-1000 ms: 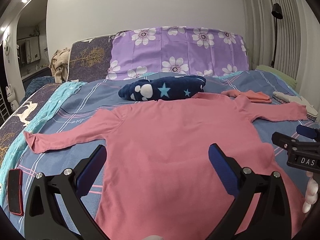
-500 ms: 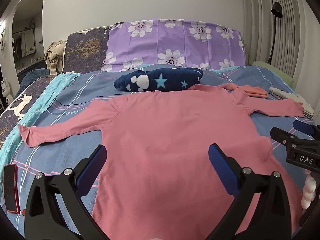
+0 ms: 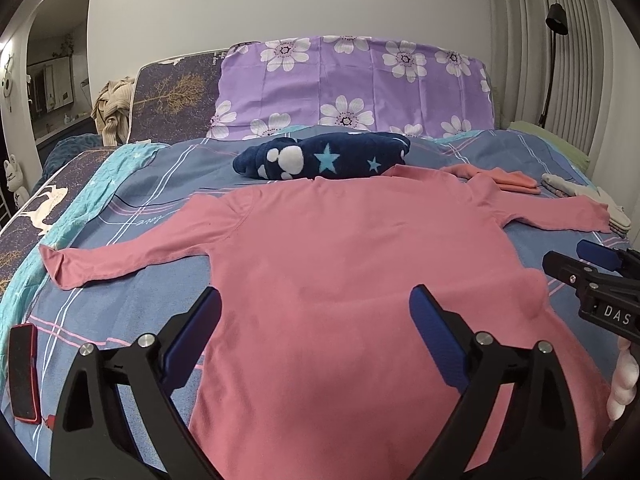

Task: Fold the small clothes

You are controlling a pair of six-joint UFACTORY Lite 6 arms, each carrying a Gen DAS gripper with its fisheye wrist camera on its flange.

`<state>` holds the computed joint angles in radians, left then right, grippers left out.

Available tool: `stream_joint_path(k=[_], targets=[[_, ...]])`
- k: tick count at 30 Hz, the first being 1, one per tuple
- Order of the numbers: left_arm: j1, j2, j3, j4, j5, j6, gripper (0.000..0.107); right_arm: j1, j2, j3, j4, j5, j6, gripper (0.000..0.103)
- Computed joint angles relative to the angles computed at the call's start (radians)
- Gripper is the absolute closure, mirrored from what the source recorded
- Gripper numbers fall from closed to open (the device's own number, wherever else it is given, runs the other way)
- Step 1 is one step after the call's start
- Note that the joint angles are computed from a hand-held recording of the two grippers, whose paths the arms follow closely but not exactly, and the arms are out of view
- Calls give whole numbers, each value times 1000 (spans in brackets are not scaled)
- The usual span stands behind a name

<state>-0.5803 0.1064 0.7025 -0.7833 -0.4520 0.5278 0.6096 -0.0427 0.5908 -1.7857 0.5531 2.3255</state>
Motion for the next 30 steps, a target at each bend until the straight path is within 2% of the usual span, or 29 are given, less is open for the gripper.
stream_joint_path(k=[6,13,15,20,24,28,30], targets=[[19,0,1,46,34,-40,20,10,11,3,-3,8,-5,31],[26,10,8,67,46,-52,22,1,35,18,-14,-12,-14,31],[48,16,9,130,60,-108,30,-3,39,19,-23,-12,-6,31],[195,55,28,363,119,-326,49,-20,55,22,-45,-24,13,32],[368,101,60,357,154,-308,52,-48,76,32,-58,-50,17,32],[525,163,133,215,170,-113,52,-67,97,49,-72,-65,12,32],[622,202,192,239,202,-110,52,-72,112,63,-75,-67,1,32]])
